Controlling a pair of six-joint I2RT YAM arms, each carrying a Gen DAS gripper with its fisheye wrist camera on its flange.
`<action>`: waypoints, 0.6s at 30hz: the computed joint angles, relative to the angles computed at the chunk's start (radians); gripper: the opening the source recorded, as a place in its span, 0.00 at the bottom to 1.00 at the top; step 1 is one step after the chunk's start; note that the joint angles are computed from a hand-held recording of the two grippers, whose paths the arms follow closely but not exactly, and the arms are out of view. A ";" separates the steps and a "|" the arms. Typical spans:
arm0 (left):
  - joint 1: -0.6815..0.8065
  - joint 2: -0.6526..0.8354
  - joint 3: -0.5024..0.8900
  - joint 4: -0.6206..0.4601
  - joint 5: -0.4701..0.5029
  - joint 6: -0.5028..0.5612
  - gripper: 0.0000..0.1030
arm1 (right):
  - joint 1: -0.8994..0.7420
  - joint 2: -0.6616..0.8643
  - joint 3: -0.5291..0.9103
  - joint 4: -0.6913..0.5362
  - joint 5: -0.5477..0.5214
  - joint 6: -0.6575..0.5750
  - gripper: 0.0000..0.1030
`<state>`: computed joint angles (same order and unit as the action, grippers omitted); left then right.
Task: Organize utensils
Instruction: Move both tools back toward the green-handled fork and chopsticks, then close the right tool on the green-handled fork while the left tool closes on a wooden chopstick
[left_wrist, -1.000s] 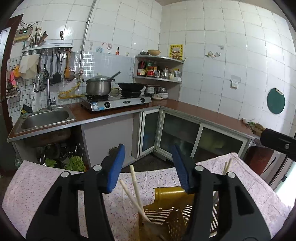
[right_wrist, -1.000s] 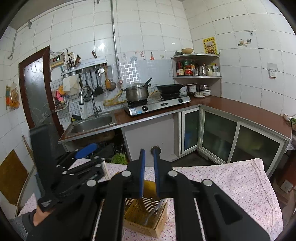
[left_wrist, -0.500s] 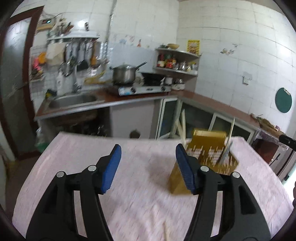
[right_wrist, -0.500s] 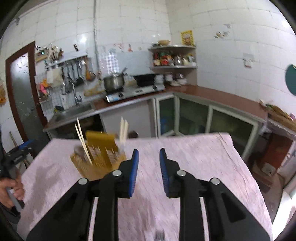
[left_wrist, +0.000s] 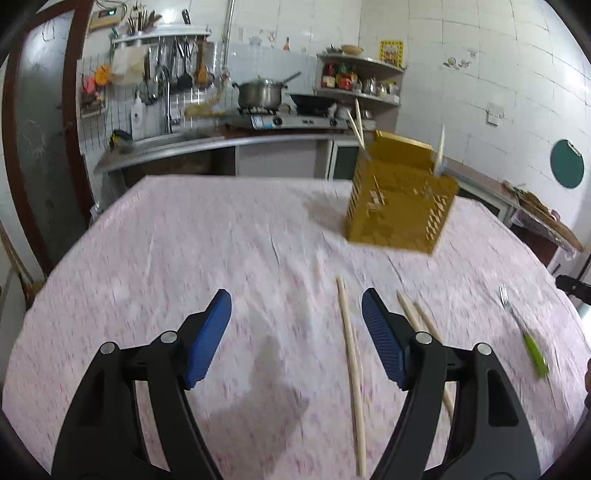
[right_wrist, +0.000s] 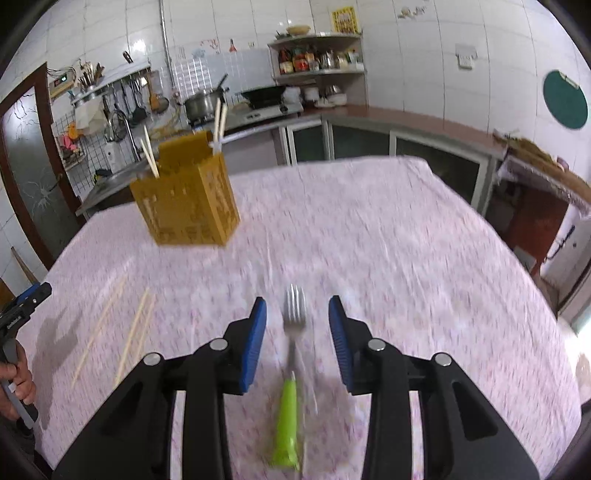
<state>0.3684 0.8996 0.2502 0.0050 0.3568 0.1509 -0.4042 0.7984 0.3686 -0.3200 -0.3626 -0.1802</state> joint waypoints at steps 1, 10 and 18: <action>0.014 -0.021 -0.016 -0.023 0.010 0.021 0.70 | -0.022 -0.006 -0.018 -0.006 -0.014 -0.022 0.34; 0.016 -0.047 -0.029 -0.094 0.017 0.040 0.70 | -0.068 0.084 -0.047 0.027 -0.035 -0.088 0.34; -0.084 0.070 0.035 -0.048 -0.062 0.001 0.70 | 0.011 0.298 0.020 0.129 0.016 -0.077 0.34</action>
